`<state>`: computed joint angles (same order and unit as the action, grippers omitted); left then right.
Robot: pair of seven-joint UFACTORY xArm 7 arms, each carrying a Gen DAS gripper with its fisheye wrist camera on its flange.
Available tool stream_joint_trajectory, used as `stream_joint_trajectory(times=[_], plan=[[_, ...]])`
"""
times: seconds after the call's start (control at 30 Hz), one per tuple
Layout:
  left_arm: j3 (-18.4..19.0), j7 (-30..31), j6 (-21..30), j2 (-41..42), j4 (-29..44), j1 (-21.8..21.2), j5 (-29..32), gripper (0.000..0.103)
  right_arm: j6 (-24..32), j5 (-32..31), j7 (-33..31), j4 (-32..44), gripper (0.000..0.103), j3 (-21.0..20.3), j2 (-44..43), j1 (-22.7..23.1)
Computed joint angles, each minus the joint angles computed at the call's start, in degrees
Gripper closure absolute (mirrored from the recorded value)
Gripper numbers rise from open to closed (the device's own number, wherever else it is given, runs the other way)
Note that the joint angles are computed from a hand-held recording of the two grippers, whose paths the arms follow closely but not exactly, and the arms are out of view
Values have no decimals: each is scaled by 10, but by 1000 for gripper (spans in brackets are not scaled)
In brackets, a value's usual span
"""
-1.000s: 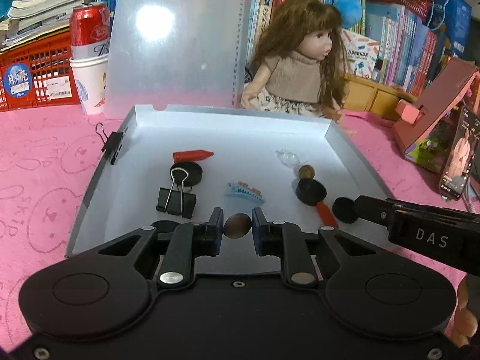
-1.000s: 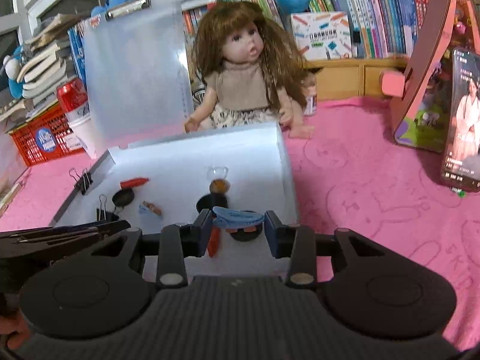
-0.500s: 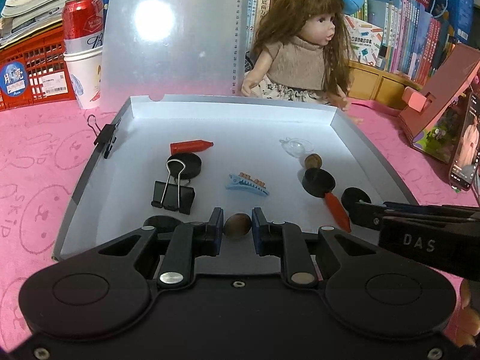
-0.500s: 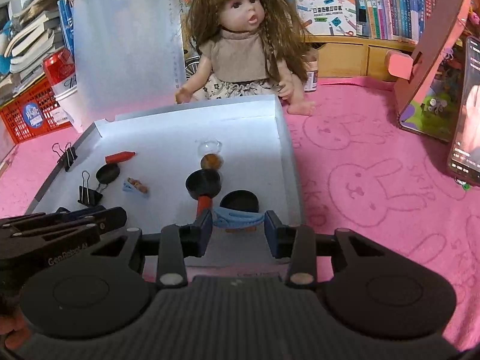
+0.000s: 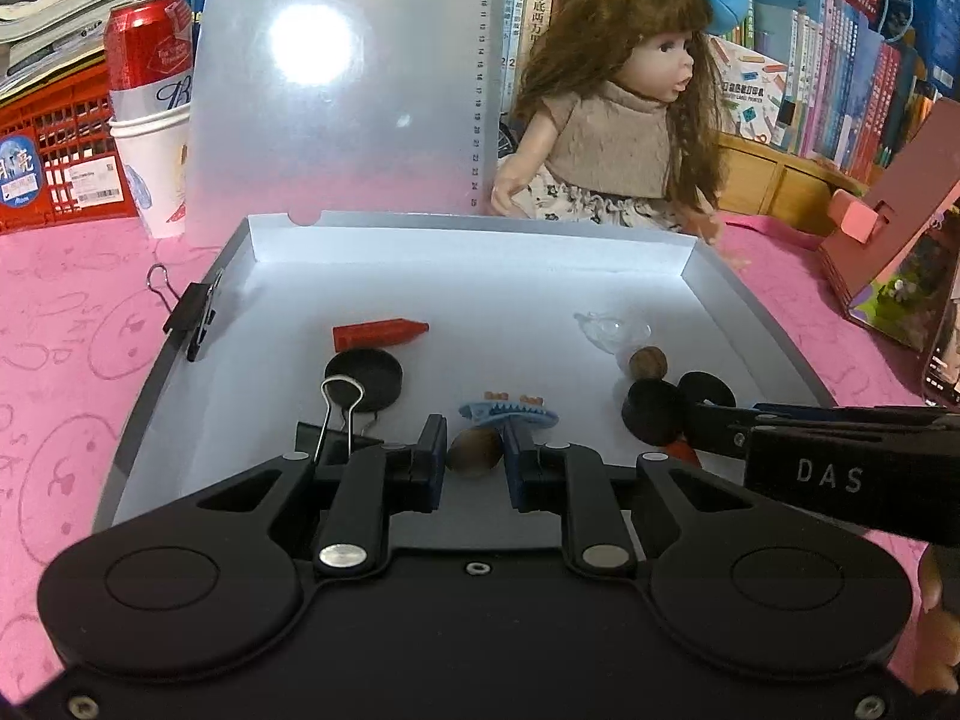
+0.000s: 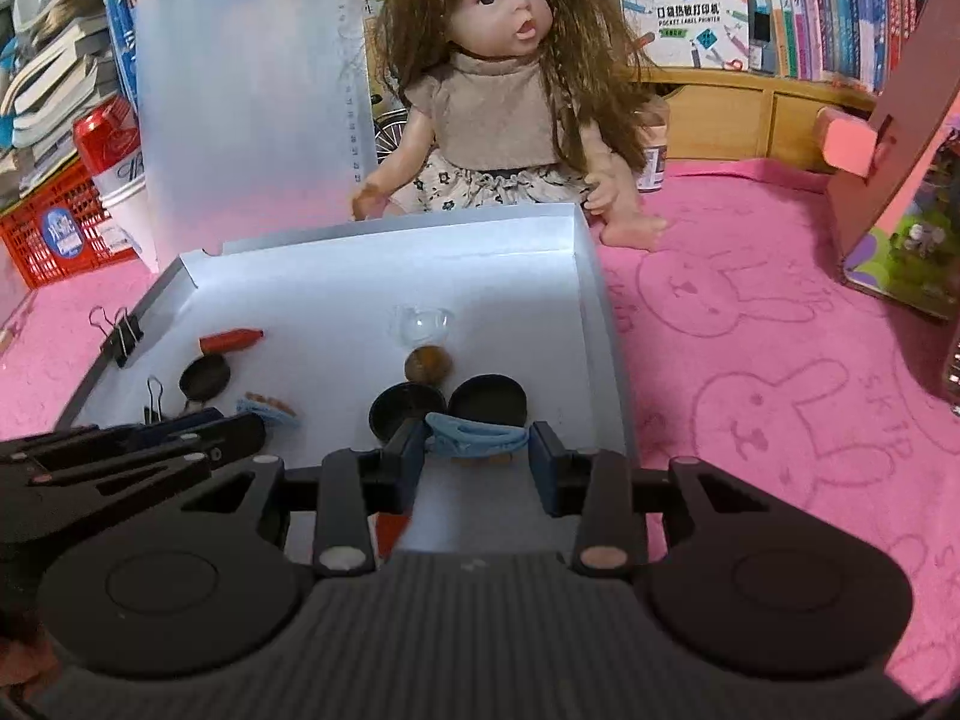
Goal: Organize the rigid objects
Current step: 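Open the left tool releasing the walnut while the right tool releases the clip in the box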
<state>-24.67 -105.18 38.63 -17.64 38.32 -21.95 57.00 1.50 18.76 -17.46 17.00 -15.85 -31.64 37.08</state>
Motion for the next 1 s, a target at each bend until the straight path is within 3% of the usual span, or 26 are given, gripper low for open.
stream_joint_trajectory(times=[0.3, 0.33, 0.47, 0.73, 0.93, 1.0], plan=[[0, -3, 17, 10, 5, -10, 19, 83, 6, 16, -25, 2, 57, -37, -9, 36], [0, -4, 19, 10, 5, -12, 19, 83, 5, 20, -28, 1, 49, -41, -12, 40], [-2, -3, 32, 7, 6, -19, 12, 58, -4, 26, -28, -9, 38, -42, -26, 41], [-17, 6, 48, -28, -6, -30, -7, 45, -34, -4, -7, -43, 20, -30, -83, 20], [-36, 23, 74, -62, -12, -33, -38, 24, -47, -50, 23, -71, 14, 16, -120, -25], [-43, 28, 79, -77, -17, -34, -48, 24, -49, -63, 34, -81, 13, 27, -135, -36]])
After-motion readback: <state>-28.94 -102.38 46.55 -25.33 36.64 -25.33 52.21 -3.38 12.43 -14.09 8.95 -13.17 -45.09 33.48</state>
